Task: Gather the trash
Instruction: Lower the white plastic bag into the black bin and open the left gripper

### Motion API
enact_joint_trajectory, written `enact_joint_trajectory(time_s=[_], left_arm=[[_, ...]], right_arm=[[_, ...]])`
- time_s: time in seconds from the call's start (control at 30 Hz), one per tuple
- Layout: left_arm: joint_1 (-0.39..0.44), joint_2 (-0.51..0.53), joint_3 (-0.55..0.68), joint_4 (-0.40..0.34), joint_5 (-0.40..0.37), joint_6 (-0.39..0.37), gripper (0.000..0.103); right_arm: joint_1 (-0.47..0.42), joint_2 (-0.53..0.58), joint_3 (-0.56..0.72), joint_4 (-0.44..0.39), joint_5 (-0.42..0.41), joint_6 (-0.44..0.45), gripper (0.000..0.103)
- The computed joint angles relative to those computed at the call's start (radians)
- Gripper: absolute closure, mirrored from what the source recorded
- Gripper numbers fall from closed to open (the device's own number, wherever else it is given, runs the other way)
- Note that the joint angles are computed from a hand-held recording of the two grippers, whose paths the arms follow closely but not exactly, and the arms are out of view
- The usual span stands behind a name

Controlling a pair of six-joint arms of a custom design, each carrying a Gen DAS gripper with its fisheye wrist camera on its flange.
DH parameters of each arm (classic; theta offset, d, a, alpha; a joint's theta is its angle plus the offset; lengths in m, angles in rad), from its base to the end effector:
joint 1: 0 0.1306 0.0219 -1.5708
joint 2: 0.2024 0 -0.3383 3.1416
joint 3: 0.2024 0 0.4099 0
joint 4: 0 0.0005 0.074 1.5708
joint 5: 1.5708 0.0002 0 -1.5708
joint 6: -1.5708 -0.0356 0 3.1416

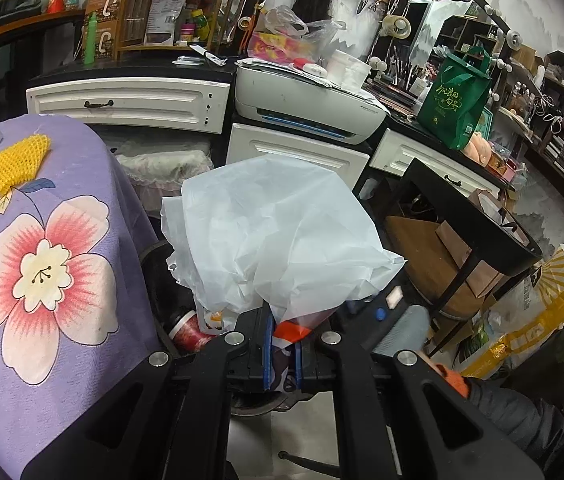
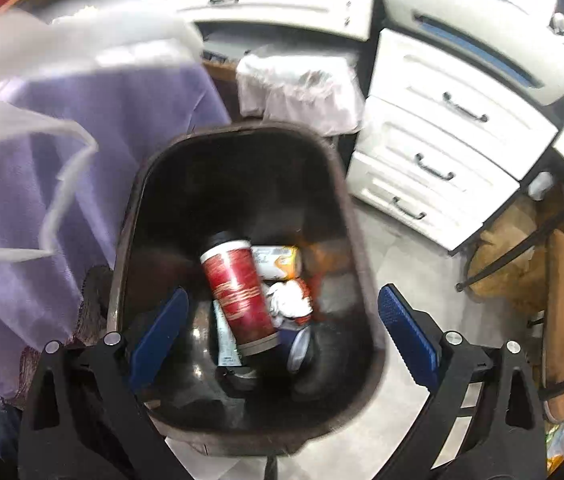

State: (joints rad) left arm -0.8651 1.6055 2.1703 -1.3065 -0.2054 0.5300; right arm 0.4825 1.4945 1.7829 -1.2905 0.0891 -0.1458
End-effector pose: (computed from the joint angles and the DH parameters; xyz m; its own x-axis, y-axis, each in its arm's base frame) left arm 0.3474 -0.3973 0.6052 -0.7054 0.0648 -0.7058 0.3373 0.9065 -0.2539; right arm 0.4590 0.2363 0.4905 -0.7995 -0.2554 -0.5437 -0.3068 0.9518 0.0040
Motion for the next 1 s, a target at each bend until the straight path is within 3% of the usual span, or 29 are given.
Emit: enact_joint_trajectory(time_s=[0.2, 0.33, 0.43, 0.73, 0.8, 0.87, 0.93, 1.0], left_arm=[[0.004, 0.055, 0.028, 0.001, 0.045, -0.006, 0.095], [0.01, 0.095, 0.016, -0.015, 0.089, 0.008, 0.095], [0.019, 0.112, -0.006, -0.02, 0.106, 0.024, 0.095], [0.039, 0.167, -0.024, -0.068, 0.143, 0.036, 0.093], [0.042, 0.173, -0.029, -0.073, 0.154, 0.039, 0.088], [0.041, 0.177, -0.029, -0.079, 0.148, 0.042, 0.063], [0.04, 0.168, -0.046, -0.066, 0.144, 0.042, 0.048], [0.037, 0.157, -0.057, -0.065, 0.136, 0.041, 0.045]], right_arm=[[-0.044, -0.133, -0.094, 0.021, 0.017, -0.03, 0.008], [-0.103, -0.215, -0.158, 0.031, -0.035, -0.079, 0.008], [-0.141, -0.269, -0.203, 0.035, -0.025, -0.105, 0.008], [-0.197, -0.324, -0.254, 0.037, -0.053, -0.144, 0.008], [-0.192, -0.33, -0.261, 0.041, -0.054, -0.147, 0.008], [-0.187, -0.326, -0.258, 0.044, -0.058, -0.151, 0.008], [-0.179, -0.327, -0.257, 0.05, -0.054, -0.149, 0.008], [-0.17, -0.329, -0.255, 0.06, -0.04, -0.145, 0.008]])
